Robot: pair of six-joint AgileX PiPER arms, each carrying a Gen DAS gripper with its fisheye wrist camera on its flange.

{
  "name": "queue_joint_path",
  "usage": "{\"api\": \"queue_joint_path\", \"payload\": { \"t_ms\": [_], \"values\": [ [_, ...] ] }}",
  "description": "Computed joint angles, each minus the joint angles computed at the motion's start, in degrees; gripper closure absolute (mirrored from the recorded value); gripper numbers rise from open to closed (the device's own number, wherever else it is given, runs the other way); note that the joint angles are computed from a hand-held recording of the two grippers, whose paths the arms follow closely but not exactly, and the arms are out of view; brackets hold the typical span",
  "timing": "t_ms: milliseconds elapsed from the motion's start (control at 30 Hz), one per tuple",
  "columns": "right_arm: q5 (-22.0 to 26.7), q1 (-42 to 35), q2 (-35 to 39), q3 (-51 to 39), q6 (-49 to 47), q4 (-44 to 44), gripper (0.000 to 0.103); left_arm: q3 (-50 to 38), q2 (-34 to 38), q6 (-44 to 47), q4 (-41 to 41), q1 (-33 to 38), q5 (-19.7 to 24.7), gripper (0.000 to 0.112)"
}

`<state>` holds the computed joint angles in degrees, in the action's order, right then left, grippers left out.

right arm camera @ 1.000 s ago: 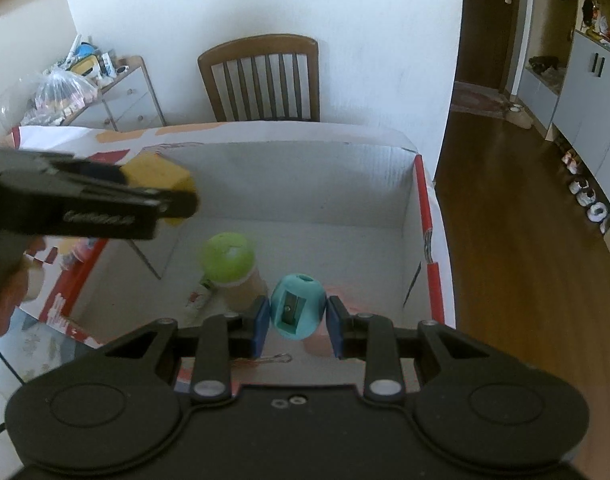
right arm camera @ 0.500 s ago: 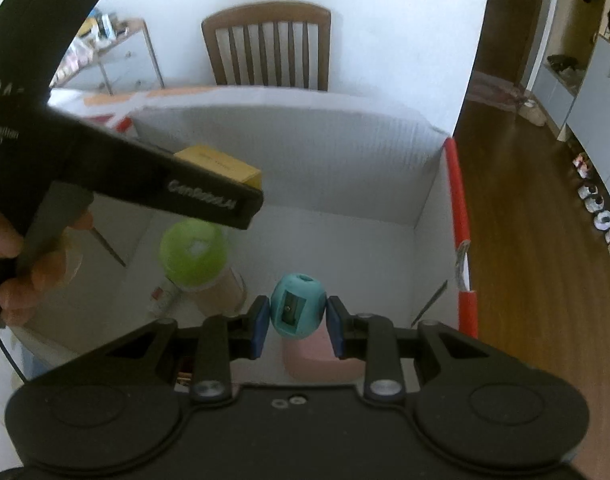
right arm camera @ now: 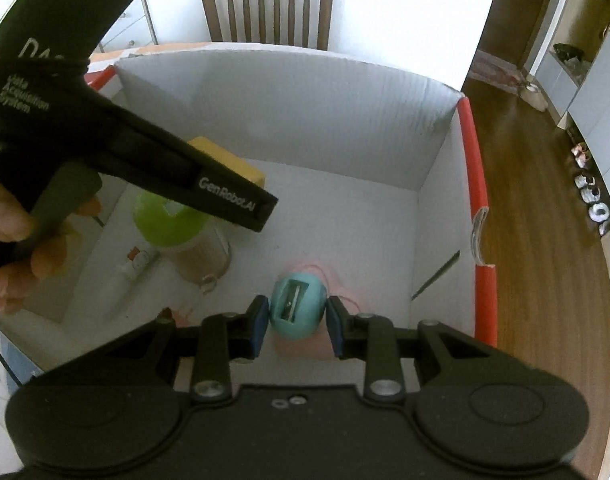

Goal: Organize rigid objects
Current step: 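Open both tools to release the yellow box and sharpener inside the shoebox, then withdraw both tools from the shoebox back over the table items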

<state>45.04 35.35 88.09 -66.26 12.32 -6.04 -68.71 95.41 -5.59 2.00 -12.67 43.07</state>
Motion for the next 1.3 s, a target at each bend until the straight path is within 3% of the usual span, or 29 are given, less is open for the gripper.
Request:
{"api": "queue_joint_path", "payload": {
  "t_ms": [400, 833, 1000, 1133, 1300],
  "values": [
    [-0.59, -2.27, -1.47, 1.03, -2.17, 3.80, 0.061, 0.00, -2.20, -5.29, 5.00, -2.48, 0.03, 0.039],
    [-1.09, -2.19, -7.11, 3.23, -1.88, 4.78, 0.041, 2.45, -10.06, -5.32, 3.03, -1.30, 0.60, 0.039],
    [-0.88, -2.76, -9.23, 3.94, -2.95, 6.37, 0.040, 2.72, -12.89, -4.47, 2.64, -0.41, 1.30, 0.039],
    [-0.91, -2.69, -11.39, 4.54, -4.03, 7.26, 0.025, 3.55, -15.74, -3.37, 1.24, 0.76, 1.81, 0.039],
    [-0.45, -1.34, -14.04, 4.99, -2.45, 6.69, 0.021, 6.03, -21.21, -2.35, -0.32, 1.69, 2.41, 0.039]
  ]
}}
